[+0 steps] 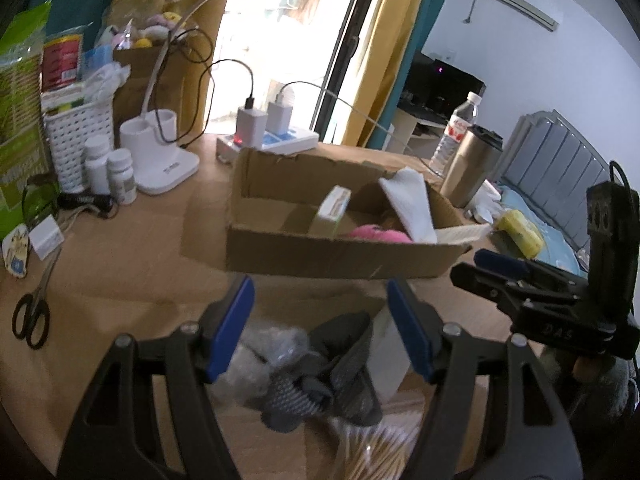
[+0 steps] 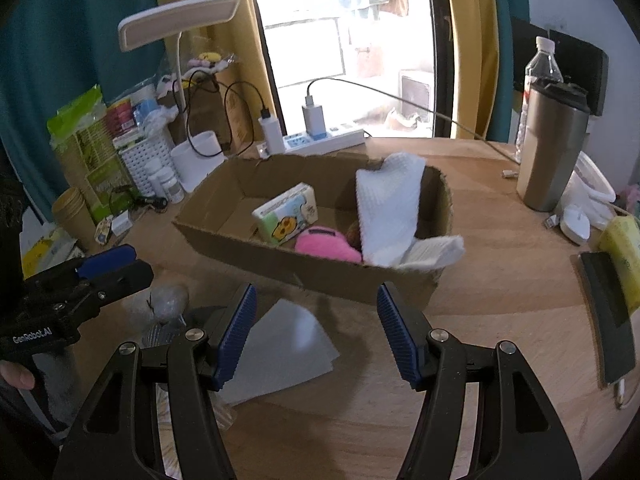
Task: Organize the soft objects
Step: 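Move both tools back over the desk toward the white cloth and bubble wrap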
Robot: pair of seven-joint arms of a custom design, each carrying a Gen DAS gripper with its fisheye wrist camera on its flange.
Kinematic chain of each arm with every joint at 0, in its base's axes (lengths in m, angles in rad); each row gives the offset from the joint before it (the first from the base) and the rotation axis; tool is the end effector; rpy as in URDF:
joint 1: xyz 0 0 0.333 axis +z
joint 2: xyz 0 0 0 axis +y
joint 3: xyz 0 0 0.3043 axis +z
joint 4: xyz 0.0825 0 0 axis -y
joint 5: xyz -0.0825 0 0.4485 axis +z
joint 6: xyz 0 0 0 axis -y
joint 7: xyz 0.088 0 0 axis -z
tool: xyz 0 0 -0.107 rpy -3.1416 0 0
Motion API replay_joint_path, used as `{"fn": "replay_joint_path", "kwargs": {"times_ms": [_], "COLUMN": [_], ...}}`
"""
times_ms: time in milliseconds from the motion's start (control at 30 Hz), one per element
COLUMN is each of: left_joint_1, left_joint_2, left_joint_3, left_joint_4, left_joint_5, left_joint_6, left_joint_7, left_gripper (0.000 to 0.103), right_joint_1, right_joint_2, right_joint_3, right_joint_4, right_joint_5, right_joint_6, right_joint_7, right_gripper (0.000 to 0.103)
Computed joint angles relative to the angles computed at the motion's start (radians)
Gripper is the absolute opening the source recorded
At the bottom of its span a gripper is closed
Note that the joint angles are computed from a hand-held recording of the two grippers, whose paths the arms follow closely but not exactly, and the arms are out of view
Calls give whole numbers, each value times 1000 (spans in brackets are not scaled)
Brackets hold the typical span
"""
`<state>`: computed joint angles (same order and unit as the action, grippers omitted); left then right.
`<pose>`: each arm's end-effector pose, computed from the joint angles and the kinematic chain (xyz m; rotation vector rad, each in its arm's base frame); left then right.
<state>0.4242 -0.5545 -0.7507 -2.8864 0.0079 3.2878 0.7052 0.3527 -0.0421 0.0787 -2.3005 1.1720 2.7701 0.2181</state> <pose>0.4203 -0.1090 0.3390 -2.0788 1.3068 -0.9392 0.5443 0.2068 0.3491 -2.1759 0.9195 -0.2493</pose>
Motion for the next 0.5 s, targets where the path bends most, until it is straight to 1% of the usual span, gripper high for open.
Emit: {"fn": "replay_joint_path", "kwargs": {"times_ms": [233,500], "left_joint_1": [-36,-43], "left_joint_2": [-1,12], "left_joint_3": [23,26], "left_joint_4": [-37,-61], "left_joint_5": [-10,-30], "left_joint_6": [4,8], "left_joint_7": [-11,-18], "left_gripper": [71,71], "right_joint_1": [9,13], "right_joint_2": [3,24], "right_joint_3": [9,17], "right_joint_4": [-20,-28], "right_joint_5": [-31,-87], "right_joint_6": [5,7], "right_joint_7": [29,72], "right_gripper": [66,66]}}
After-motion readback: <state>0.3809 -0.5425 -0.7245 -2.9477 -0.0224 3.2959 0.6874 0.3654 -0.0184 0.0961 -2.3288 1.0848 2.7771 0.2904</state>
